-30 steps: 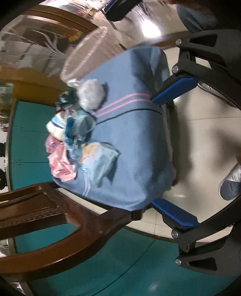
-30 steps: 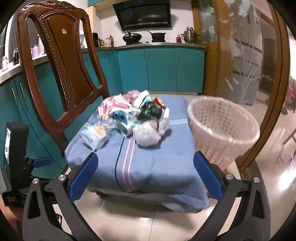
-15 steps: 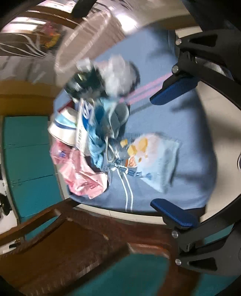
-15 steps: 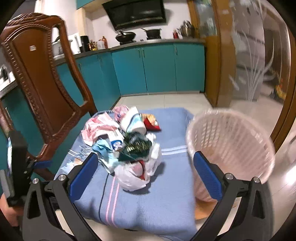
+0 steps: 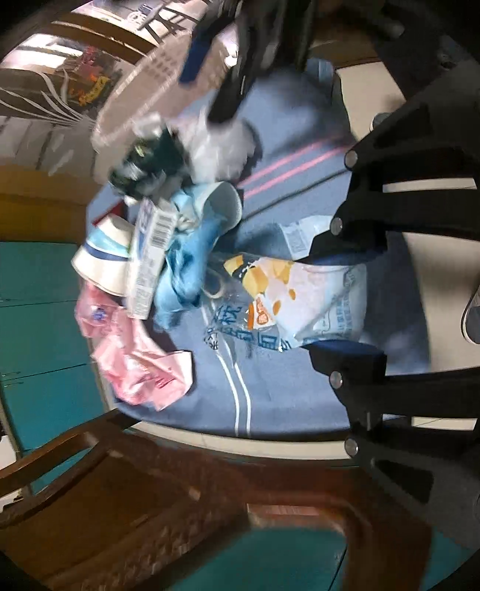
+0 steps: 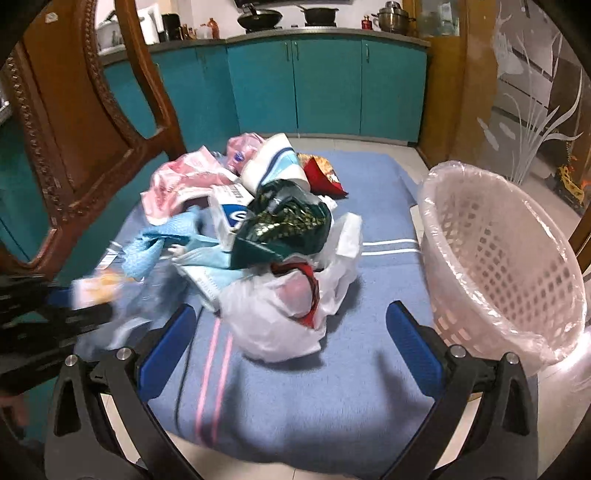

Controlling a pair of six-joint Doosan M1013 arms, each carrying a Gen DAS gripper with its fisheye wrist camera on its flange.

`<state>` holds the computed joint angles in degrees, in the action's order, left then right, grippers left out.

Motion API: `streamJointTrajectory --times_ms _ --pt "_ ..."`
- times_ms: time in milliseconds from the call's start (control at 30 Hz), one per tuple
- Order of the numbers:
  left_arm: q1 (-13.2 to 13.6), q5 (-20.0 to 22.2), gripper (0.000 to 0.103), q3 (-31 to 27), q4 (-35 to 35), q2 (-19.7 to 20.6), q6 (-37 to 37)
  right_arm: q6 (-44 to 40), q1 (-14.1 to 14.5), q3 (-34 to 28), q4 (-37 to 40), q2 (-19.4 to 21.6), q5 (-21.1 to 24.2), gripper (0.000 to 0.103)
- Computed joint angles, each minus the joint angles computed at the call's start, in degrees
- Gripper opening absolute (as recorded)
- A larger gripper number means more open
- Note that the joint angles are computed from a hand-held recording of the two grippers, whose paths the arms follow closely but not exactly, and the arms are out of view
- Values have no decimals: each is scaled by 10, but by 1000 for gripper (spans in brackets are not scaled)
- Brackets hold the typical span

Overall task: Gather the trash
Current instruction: 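Grasp the clear snack bag with the left tool while the right tool grasps the white plastic bag, then lift the snack bag with the left tool while the right tool lifts the white bag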

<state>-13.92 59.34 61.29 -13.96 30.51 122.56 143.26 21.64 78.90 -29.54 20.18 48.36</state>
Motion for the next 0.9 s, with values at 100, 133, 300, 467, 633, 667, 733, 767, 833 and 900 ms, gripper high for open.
streamJointTrajectory --times_ms 100,133,300,467,633,667,733,767,833,900 --pt "12 -21 33 7 -51 -15 16 -14 -9 -6 25 11 -5 100" --pt "19 -28 32 10 -78 -20 27 -15 -12 -5 29 13 -8 100" --pt "46 -60 30 22 -201 -36 61 -102 -29 -9 130 20 -15 47" --pt "66 -85 29 36 -320 -46 92 -145 -24 8 165 -8 -33 32" --pt "70 -110 29 45 -362 -49 85 -97 -7 37 77 -49 -73 31" --pt "70 -108 29 45 -370 -47 83 -79 -5 46 51 -59 -95 31" --pt "72 -109 29 53 -382 -52 87 -35 -2 64 -5 -77 -144 31" --pt "70 -113 29 58 -385 -55 91 -6 0 72 -40 -84 -164 31" --pt "68 -115 29 64 -385 -59 95 41 2 81 -94 -91 -179 31" --pt "65 -115 29 67 -382 -61 89 45 0 79 -96 -89 -180 31"
